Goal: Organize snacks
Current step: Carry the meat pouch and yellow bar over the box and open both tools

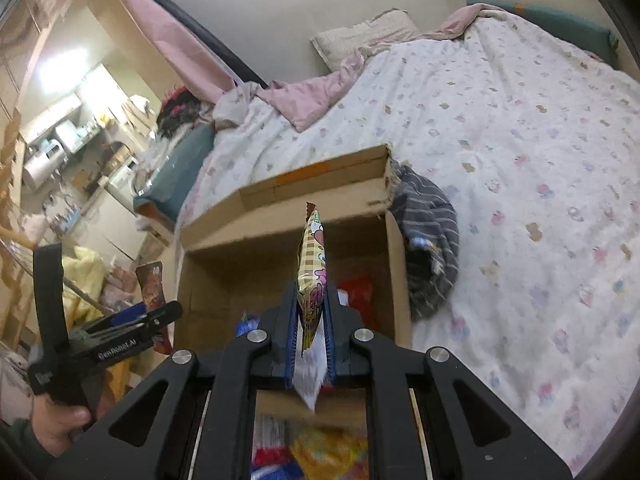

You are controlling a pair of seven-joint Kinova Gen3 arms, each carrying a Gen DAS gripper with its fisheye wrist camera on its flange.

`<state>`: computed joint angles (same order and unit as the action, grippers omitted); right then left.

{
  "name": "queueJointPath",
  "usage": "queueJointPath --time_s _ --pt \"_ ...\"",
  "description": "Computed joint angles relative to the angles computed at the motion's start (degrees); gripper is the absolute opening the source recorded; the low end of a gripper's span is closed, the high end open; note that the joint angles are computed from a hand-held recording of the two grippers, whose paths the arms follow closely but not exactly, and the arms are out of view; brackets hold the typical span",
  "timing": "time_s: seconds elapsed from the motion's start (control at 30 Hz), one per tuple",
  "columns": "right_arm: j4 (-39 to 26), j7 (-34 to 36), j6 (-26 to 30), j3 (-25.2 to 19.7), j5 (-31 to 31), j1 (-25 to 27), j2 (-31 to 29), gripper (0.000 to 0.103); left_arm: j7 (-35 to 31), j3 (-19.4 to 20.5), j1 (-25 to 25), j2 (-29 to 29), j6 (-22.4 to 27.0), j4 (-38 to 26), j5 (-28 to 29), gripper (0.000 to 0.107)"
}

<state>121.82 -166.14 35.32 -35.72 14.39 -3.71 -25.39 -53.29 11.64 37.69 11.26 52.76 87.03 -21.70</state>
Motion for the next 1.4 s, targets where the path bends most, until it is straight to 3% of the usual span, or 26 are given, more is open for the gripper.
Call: queueJointPath --time_s 0.07,0.17,0.47,0.63,0.93,1.0,1.07,1.13,1.4 --pt "1.2 0.1 -2.0 0.0 -0.2 1.1 0.9 0.012 -1.7 1.8 -2.3 0.9 -1.2 0.3 1.6 0.058" --pt "2.6 -1.1 -3.1 0.7 0.4 0.6 2.5 0.012 -6.5 0.8 -3.3 2.9 -1.1 -0.4 7.3 0.058" --pt "3.6 -1.2 -4.6 4.5 0.1 -3.1 6.1 0.012 -10.4 -0.8 -3.0 5.3 0.2 -2.0 10.2 0.058" --pt "2.0 -2.9 -2.1 4.7 2.9 -6.0 8.7 0.012 -9.8 -1.7 -1.8 6.0 1.0 -2.3 8.8 0.058" --pt "2.0 -3.1 -1.4 9.8 3.3 -11.9 10.2 0.012 -9.5 -2.0 -0.6 6.6 3.0 -3.0 6.5 0.059" --pt "2.0 -3.1 -1.3 10.2 3.4 -12.5 10.2 0.012 -9.9 -1.8 -0.6 6.4 2.8 -2.7 6.6 0.064" --pt "1.9 -3.1 -1.2 10.2 3.6 -12.8 10.1 0.013 -9.5 -2.0 -0.4 6.1 2.5 -2.3 6.1 0.078" --pt "1.7 -3.3 -0.8 10.1 4.0 -13.0 10.2 0.014 -9.2 -1.9 -0.9 5.3 1.2 -1.4 6.8 0.082" --pt "1.5 -2.8 -0.5 11.2 3.3 -13.9 10.4 0.018 -9.7 -1.4 -3.0 4.1 -0.6 -0.5 9.8 0.082"
